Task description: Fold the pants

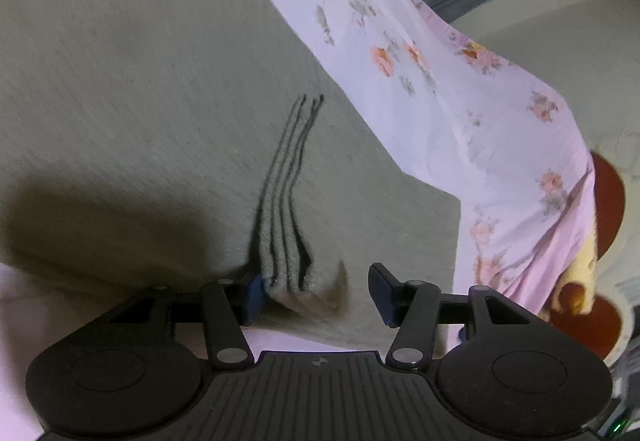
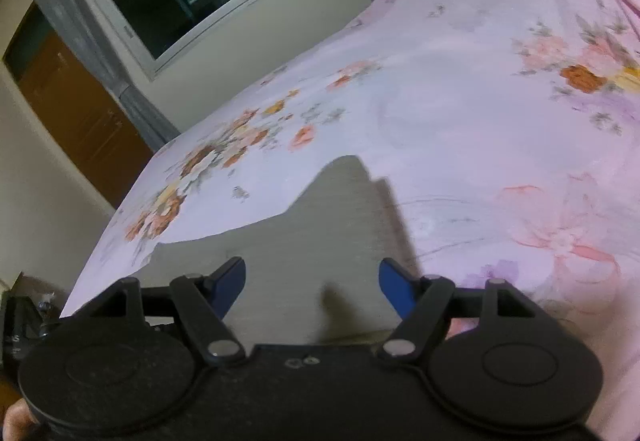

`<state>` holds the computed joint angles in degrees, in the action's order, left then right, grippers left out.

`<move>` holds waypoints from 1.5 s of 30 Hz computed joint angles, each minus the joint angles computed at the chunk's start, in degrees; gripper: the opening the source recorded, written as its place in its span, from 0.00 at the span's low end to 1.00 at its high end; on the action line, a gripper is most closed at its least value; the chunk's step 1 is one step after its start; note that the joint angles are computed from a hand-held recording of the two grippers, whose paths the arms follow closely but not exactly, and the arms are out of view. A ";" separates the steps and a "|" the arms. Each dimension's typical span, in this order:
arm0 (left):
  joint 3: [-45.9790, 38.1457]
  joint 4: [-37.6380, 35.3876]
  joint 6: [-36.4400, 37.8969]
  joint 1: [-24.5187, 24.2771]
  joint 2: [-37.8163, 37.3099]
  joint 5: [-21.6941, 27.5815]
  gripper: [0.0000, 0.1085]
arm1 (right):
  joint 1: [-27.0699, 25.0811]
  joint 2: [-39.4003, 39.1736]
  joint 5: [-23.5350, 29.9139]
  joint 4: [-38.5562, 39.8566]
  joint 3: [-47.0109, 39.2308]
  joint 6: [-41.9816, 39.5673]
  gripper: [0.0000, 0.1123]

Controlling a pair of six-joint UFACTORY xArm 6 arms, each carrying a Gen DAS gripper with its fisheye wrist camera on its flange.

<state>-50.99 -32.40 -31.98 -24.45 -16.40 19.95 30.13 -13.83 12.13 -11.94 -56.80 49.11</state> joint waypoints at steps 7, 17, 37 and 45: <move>-3.03 15.96 -9.71 -1.51 2.34 -3.49 0.17 | -2.01 -0.27 3.75 -8.88 -0.67 6.61 0.42; 0.62 31.92 -11.14 5.51 -8.20 0.48 0.17 | 0.90 6.21 5.26 -5.16 -7.65 -0.66 0.39; -1.84 46.70 -20.27 8.03 -8.38 10.05 0.26 | 4.08 24.70 18.92 -1.12 -32.88 -18.10 0.40; 1.05 45.77 -20.77 10.49 -10.41 10.57 0.27 | 4.63 27.75 21.85 0.44 -34.47 -20.64 0.44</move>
